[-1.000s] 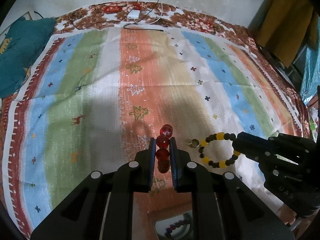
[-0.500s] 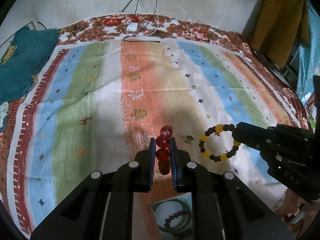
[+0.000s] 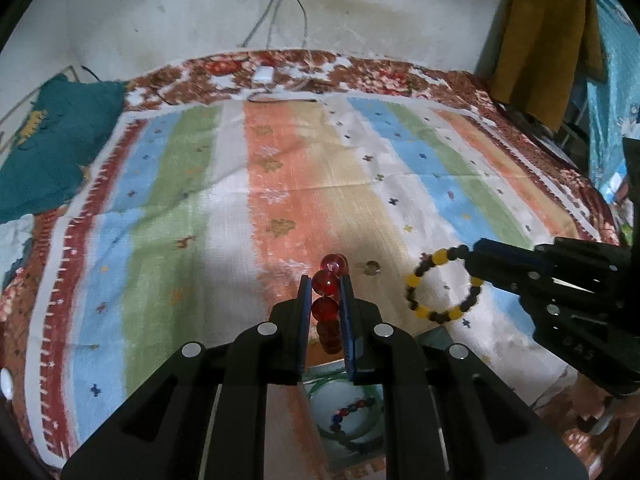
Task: Organize jewelry
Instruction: 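Lift both held bracelets and carry them over the silver tin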
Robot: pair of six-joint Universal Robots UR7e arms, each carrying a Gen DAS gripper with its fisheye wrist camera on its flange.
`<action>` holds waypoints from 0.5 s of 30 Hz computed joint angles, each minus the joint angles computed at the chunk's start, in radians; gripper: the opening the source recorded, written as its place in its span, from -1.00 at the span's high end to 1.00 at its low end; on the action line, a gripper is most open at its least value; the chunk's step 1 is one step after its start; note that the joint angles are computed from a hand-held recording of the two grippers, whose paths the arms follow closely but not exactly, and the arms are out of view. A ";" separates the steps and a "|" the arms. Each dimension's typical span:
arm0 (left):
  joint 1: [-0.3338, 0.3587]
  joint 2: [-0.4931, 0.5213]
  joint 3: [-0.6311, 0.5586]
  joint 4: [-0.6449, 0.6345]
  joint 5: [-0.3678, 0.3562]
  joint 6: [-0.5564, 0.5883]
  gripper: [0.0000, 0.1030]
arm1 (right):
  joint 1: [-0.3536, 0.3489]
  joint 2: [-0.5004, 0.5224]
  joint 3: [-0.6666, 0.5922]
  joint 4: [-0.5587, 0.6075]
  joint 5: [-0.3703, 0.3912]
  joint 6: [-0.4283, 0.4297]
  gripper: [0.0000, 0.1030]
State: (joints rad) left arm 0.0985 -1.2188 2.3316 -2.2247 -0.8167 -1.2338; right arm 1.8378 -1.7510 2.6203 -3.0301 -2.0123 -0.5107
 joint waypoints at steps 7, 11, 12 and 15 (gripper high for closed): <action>-0.085 -0.031 0.022 0.078 0.009 -0.090 0.75 | 0.007 -0.067 0.035 0.017 0.033 -0.017 0.80; -0.111 -0.032 0.037 0.063 -0.006 -0.098 0.75 | 0.021 -0.091 0.053 0.018 0.038 -0.031 0.80; -0.117 -0.030 0.039 0.063 -0.009 -0.102 0.75 | 0.020 -0.099 0.057 0.020 0.045 -0.032 0.80; -0.135 -0.024 0.042 0.068 -0.010 -0.104 0.75 | 0.018 -0.127 0.073 0.016 0.069 -0.038 0.80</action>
State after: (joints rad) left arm -0.0362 -1.2424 2.3741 -2.1569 -0.8264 -1.3376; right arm 1.8556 -1.8778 2.6931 -3.0141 -1.9438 -0.5488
